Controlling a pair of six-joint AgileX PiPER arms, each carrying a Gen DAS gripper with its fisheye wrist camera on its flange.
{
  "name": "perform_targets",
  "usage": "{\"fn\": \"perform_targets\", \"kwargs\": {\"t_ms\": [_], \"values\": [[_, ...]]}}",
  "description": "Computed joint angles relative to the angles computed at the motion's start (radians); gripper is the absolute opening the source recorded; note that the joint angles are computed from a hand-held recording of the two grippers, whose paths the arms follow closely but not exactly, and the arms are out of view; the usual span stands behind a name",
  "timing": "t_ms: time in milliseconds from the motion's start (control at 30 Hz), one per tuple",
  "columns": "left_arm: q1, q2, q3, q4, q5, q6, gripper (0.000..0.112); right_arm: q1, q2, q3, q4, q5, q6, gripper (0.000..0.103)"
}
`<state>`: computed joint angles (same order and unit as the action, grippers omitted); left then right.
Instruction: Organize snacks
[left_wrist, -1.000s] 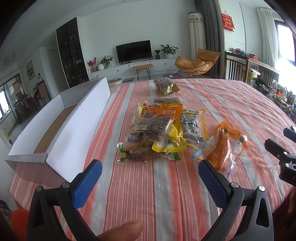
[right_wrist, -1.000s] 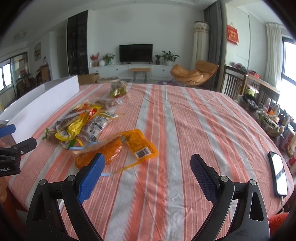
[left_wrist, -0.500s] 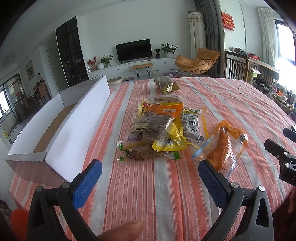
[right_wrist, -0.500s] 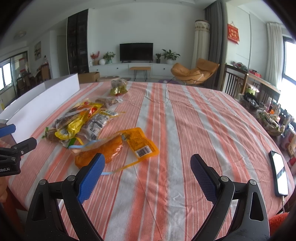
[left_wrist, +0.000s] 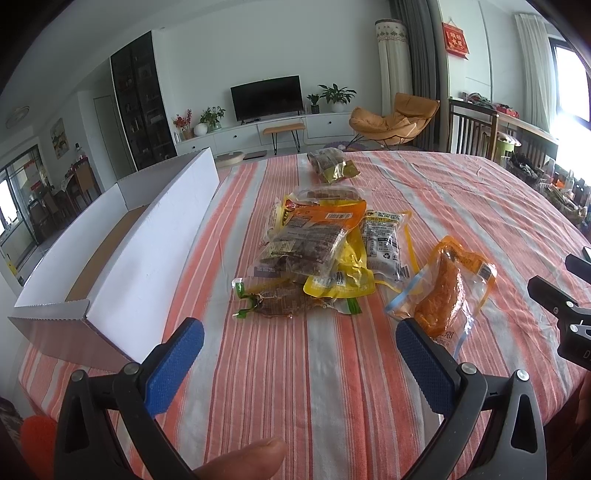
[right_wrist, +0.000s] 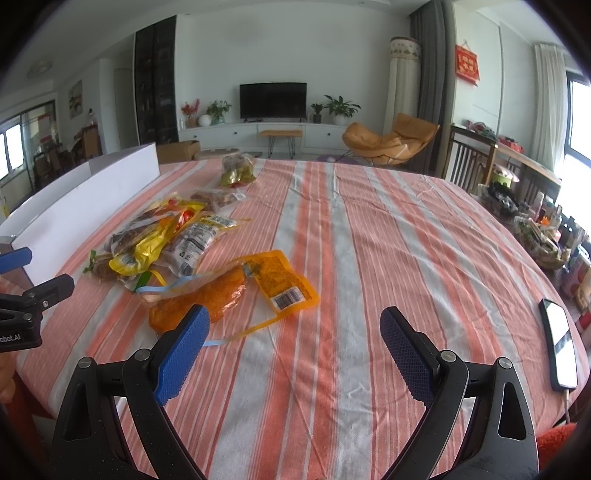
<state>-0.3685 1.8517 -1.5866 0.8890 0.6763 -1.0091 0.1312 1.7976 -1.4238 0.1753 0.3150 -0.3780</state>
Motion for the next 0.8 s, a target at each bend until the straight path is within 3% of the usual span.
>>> {"fn": "perform_targets", "kwargs": {"t_ms": [467,633,800], "values": [[0.027,0.031,-0.028,-0.108,0.007,0.113,0.103,-0.002,0.012,-0.027,-0.003,0.065,0.001,0.095],[0.046,0.076,-0.069,-0.222,0.032,0.208,0.103,-0.015,0.030,-0.057,0.036,0.110,-0.019,0.095],[0.072,0.088,-0.077,-0.450,0.009,0.290,0.103,-0.088,0.089,-0.151,0.134,0.233,0.008,0.095]]}}
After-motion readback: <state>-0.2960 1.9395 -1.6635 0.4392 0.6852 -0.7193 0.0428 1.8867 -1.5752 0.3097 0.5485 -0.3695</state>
